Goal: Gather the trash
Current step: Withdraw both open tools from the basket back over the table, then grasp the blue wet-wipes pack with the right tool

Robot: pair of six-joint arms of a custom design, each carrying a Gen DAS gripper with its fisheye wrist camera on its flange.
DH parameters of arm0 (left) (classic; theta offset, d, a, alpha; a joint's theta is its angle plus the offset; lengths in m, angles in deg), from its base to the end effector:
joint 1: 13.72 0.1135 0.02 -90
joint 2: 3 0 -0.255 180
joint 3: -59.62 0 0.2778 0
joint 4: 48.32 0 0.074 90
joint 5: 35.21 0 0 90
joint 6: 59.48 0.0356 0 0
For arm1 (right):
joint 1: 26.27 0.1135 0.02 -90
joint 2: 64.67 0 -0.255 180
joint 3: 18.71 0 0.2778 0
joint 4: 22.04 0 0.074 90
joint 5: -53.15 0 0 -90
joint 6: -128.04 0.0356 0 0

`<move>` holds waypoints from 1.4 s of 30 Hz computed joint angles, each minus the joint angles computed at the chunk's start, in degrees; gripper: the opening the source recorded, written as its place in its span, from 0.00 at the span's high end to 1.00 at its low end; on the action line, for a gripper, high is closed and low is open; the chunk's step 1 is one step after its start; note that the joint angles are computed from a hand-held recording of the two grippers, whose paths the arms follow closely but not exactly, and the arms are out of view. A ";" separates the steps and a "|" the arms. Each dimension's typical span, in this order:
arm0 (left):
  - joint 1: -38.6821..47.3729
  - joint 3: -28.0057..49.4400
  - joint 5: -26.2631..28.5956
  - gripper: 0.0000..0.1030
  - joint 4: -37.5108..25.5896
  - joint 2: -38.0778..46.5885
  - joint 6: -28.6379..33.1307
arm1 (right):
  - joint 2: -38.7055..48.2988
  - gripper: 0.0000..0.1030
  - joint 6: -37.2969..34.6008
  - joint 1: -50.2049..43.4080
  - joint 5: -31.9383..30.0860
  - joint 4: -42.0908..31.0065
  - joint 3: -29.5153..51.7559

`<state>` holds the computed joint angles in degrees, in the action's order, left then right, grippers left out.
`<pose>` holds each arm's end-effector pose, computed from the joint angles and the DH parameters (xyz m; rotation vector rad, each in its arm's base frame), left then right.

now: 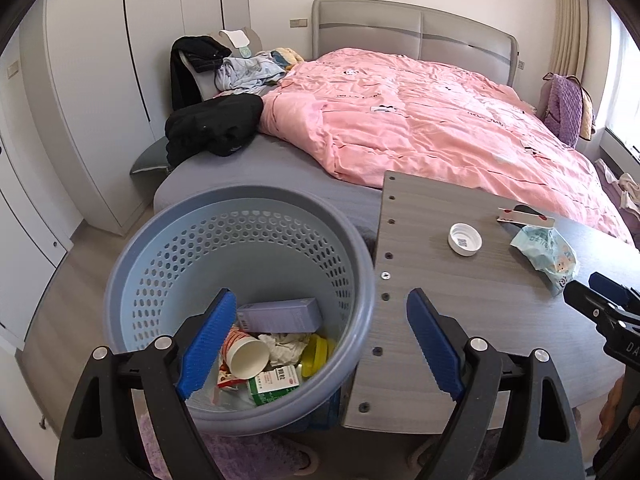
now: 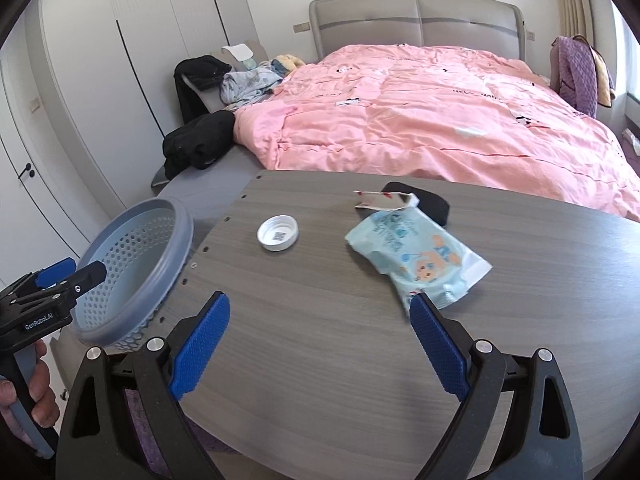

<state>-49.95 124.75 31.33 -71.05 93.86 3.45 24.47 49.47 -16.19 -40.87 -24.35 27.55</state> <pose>0.2897 -0.1947 0.1338 0.0326 2.4134 0.0207 0.2919 0.0544 0.1017 -0.0064 2.3728 0.2643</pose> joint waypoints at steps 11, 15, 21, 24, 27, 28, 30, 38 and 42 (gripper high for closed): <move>-5.35 11.24 -0.87 0.19 -3.18 10.01 -1.60 | 9.84 0.10 -11.63 -10.79 -6.09 -3.14 9.20; -5.79 13.87 -0.92 0.19 -4.30 12.08 -1.73 | 14.98 0.09 -14.62 -11.19 -7.35 -5.00 13.88; -5.85 15.81 -1.01 0.19 -5.30 13.75 -1.39 | 20.58 0.09 -16.82 -10.59 -7.13 -7.62 19.58; -5.66 16.43 -0.83 0.19 -5.55 14.35 -1.34 | 22.68 0.09 -17.50 -10.27 -6.47 -8.86 21.90; -5.33 16.53 -0.41 0.19 -5.51 14.52 -1.34 | 24.49 0.16 -17.85 -9.73 -5.66 -10.13 24.08; -5.21 16.55 -0.32 0.19 -5.43 14.56 -1.35 | 24.88 0.19 -17.89 -9.56 -5.60 -10.59 24.56; -5.01 16.56 -0.20 0.19 -5.30 14.63 -1.28 | 25.30 0.25 -17.89 -9.10 -5.41 -10.90 24.94; -4.13 15.33 0.51 0.19 -4.20 14.04 -1.32 | 23.33 0.55 -16.87 -7.59 -6.70 -10.77 22.37; -3.81 14.62 0.88 0.19 -3.44 13.62 -1.31 | 20.11 0.56 -15.42 -6.82 -8.01 -9.26 18.45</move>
